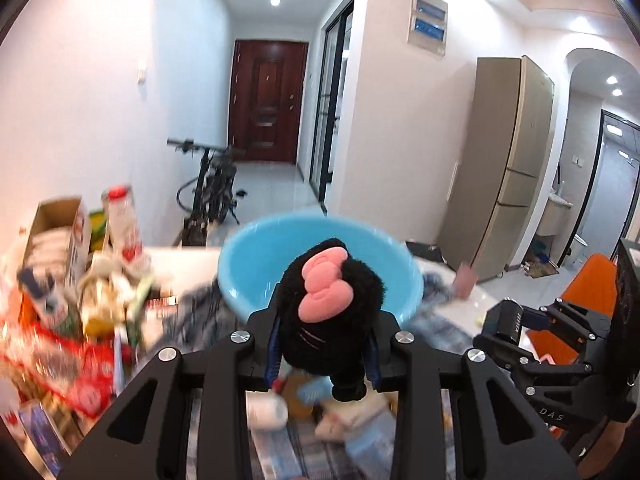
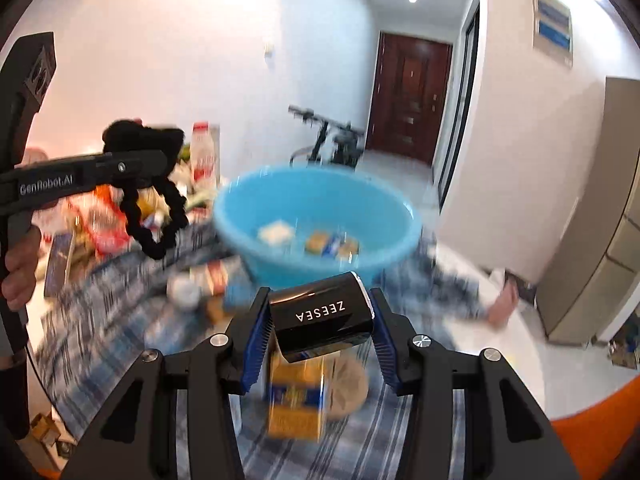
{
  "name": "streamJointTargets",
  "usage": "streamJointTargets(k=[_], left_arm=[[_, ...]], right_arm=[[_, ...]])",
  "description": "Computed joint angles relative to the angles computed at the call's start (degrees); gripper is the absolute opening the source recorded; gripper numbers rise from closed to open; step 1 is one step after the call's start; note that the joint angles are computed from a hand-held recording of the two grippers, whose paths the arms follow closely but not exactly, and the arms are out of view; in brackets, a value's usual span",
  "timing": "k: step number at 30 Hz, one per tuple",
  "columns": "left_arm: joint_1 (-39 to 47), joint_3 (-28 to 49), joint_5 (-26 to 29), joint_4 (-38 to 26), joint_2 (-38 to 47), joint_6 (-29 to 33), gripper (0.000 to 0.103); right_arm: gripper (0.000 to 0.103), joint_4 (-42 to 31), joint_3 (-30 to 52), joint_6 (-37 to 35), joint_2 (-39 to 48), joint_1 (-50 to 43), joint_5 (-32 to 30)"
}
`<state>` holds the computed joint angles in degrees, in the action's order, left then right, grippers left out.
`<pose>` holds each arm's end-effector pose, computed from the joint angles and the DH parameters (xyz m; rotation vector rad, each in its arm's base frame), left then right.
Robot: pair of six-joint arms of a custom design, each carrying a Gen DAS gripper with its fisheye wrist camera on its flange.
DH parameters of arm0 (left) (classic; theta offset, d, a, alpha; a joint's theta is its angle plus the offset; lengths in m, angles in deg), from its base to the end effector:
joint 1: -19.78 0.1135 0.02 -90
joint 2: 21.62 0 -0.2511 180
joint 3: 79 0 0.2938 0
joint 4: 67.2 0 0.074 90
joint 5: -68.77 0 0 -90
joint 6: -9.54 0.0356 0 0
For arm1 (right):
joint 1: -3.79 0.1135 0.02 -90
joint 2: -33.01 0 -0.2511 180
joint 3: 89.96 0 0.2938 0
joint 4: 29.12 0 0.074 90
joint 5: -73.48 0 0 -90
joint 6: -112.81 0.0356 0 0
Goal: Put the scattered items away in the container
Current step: 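Lift the ZEESA box with the right tool while the left tool lifts the black plush toy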
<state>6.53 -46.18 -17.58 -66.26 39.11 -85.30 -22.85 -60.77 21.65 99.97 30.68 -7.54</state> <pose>0.2472 -0.0605 0.1453 0.1903 2.0418 -0.2621 0.2228 0.1068 0.1076 -0.4219 2.0722 0.1017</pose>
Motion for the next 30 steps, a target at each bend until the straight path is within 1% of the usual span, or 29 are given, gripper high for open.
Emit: streamJointTargets(k=[4, 7, 12, 18, 20, 22, 25, 30], left_arm=[[0.9, 6.2, 0.2, -0.2, 4.5, 0.5, 0.031], [1.8, 10.7, 0.0, 0.9, 9.3, 1.2, 0.031], [3.1, 17.5, 0.4, 4.0, 19.2, 2.0, 0.031], [5.1, 22.2, 0.9, 7.5, 29.5, 3.1, 0.031], [6.0, 23.7, 1.4, 7.9, 32.7, 3.3, 0.031], [6.5, 26.5, 1.5, 6.2, 35.8, 3.2, 0.031], [6.9, 28.4, 1.8, 5.7, 38.2, 3.2, 0.031], [6.4, 29.8, 1.9, 4.8, 40.2, 2.9, 0.031]], right_arm=[[0.049, 1.1, 5.6, -0.8, 0.9, -0.8, -0.2], [0.049, 2.2, 10.4, -1.1, 4.1, -1.1, -0.2], [0.049, 3.8, 19.5, -1.2, 13.2, -2.3, -0.7], [0.049, 7.2, 29.5, -0.4, 26.5, -1.9, -1.2], [0.049, 6.6, 33.1, -0.9, 31.1, -1.4, -0.8], [0.049, 5.1, 37.1, -1.0, 35.3, -1.4, -0.8], [0.049, 2.5, 42.7, -0.6, 40.5, -1.7, -1.2], [0.049, 0.7, 45.5, -1.1, 43.9, -2.1, -1.1]])
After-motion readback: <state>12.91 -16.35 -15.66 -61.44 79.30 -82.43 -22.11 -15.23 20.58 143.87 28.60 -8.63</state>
